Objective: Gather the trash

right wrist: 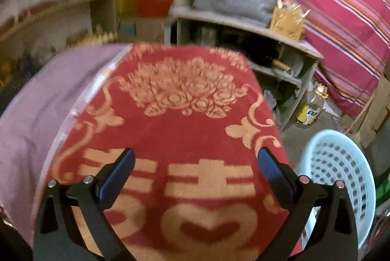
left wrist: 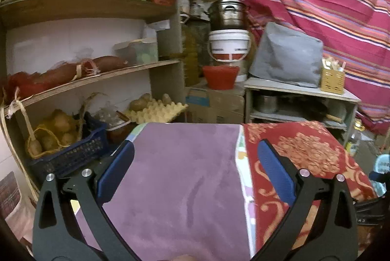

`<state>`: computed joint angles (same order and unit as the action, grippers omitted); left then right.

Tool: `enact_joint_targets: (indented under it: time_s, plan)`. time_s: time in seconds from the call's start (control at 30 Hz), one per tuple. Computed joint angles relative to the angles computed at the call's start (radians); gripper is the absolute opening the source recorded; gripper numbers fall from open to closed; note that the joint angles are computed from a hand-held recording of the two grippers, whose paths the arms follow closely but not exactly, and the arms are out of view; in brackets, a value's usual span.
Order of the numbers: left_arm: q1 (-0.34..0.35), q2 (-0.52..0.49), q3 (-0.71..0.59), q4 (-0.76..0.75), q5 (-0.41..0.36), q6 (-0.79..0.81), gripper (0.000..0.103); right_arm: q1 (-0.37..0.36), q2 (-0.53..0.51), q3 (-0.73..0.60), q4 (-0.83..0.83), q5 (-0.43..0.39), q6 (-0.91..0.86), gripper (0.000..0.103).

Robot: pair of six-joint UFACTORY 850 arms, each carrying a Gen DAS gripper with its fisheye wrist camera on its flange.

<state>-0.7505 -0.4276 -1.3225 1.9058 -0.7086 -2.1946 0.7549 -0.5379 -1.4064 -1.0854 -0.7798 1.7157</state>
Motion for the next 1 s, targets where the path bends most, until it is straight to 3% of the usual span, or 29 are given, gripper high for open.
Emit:
enact_joint_targets:
  time_s: [0.07, 0.17, 0.4, 1.0]
  plan:
    - [0.004, -0.024, -0.023, -0.079, -0.010, 0.052, 0.098, -0.026, -0.027, -0.027, 0.043, 0.030, -0.047, 0.098]
    - [0.020, -0.034, -0.057, -0.132, 0.061, 0.100, 0.098, -0.063, -0.059, -0.056, 0.076, 0.091, -0.086, 0.098]
    - [0.016, -0.072, -0.092, -0.152, 0.014, 0.174, 0.098, -0.111, -0.079, -0.081, 0.193, 0.179, -0.159, 0.100]
    - [0.047, -0.047, -0.064, -0.151, 0.077, 0.176, 0.098, -0.108, -0.083, -0.083, 0.200, 0.165, -0.174, 0.100]
